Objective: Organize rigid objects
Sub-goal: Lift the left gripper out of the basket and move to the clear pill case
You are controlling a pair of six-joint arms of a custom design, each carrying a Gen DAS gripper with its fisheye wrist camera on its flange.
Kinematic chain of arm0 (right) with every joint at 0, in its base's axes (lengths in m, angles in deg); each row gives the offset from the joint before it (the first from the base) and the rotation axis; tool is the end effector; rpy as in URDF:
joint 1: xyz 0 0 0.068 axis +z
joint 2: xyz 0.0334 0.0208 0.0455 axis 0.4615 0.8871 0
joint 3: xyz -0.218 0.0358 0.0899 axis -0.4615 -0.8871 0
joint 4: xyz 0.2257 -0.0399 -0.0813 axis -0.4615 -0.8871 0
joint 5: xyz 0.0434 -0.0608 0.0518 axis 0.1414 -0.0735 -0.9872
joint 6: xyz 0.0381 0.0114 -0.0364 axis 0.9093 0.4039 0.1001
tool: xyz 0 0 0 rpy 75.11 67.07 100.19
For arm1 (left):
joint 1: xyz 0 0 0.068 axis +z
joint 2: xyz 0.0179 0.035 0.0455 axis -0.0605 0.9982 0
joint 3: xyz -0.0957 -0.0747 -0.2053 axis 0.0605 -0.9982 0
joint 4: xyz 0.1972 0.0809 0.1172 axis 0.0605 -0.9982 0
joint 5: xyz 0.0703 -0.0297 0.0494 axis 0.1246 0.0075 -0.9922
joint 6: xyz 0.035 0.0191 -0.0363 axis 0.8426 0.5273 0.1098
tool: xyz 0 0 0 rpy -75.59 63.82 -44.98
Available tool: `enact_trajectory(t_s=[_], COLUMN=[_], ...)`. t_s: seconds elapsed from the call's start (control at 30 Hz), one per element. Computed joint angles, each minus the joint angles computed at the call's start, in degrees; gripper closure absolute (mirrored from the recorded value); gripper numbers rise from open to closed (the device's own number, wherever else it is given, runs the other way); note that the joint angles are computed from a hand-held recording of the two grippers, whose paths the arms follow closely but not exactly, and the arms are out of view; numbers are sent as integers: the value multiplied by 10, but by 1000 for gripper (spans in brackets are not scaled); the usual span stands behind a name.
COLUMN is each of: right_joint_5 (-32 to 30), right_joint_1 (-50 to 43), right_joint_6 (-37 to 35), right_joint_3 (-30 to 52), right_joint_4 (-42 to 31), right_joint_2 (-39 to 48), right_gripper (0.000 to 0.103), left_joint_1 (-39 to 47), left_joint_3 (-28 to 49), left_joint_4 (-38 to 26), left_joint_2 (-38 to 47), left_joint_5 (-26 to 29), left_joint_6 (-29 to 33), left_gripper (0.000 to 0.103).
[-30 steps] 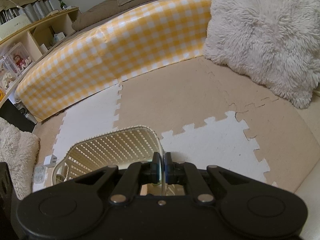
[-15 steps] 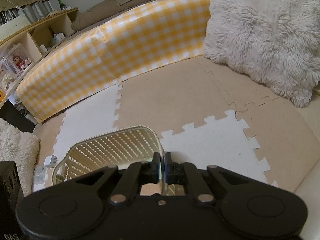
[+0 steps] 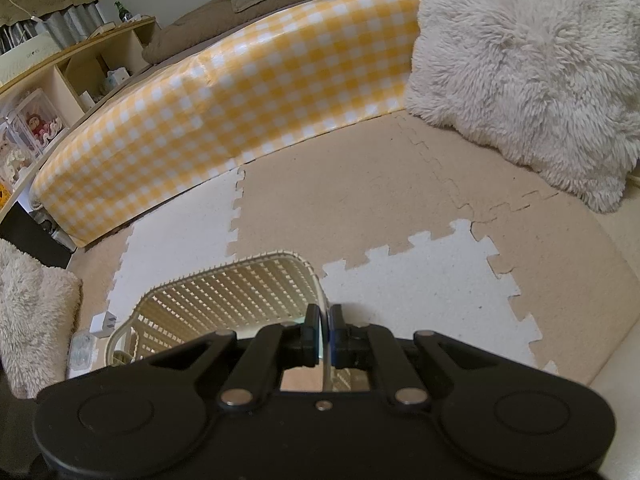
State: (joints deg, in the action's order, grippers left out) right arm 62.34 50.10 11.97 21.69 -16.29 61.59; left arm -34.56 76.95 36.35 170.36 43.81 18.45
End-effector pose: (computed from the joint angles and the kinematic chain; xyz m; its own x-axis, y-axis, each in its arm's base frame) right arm 0.1773 0.0662 0.0587 -0.6749 0.4210 -0.6061 0.2556 0.9038 0.3432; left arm 0.2169 -0.1418 0.0414 -0.6940 0.3480 -0.6303 0.6023 0.7602 -0.2434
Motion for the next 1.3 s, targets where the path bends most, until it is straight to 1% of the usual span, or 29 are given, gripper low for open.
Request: enact_trajectory(t_s=[0.27, 0.4, 0.63, 0.87, 1.0, 1.07, 1.13, 1.2, 1.3], right_joint_5=[-1, 0, 4, 6, 7, 8, 9, 10, 12], right_joint_1=[-1, -1, 2, 5, 5, 6, 5, 6, 8], right_joint_6=[1, 0, 0, 0, 0, -1, -2, -3, -2], right_joint_3=[-1, -1, 0, 1, 1, 2, 3, 4, 5], right_joint_4=[2, 1, -1, -3, -4, -6, -9, -12, -14], right_joint_2=[0, 0, 0, -1, -1, -1, -2, -3, -3], right_gripper=[98, 98, 98, 98, 98, 98, 98, 98, 98], left_joint_1=[-5, -4, 17, 72, 134, 181, 231, 275, 337], left_joint_3=[-42, -74, -127, -176, -203, -218, -231, -234, -238], left_joint_4=[-44, -71, -139, -230, -273, -275, -260, -229, -160], left_joint_2=[-100, -176, -327, -499, -590, -617, -625, -599, -536], left_joint_5=[-1, -3, 9, 20, 25, 39, 47, 53, 60], left_joint_6=[15, 21, 32, 58, 81, 92, 99, 108, 129], left_gripper=[5, 0, 0, 0, 0, 0, 0, 0, 0])
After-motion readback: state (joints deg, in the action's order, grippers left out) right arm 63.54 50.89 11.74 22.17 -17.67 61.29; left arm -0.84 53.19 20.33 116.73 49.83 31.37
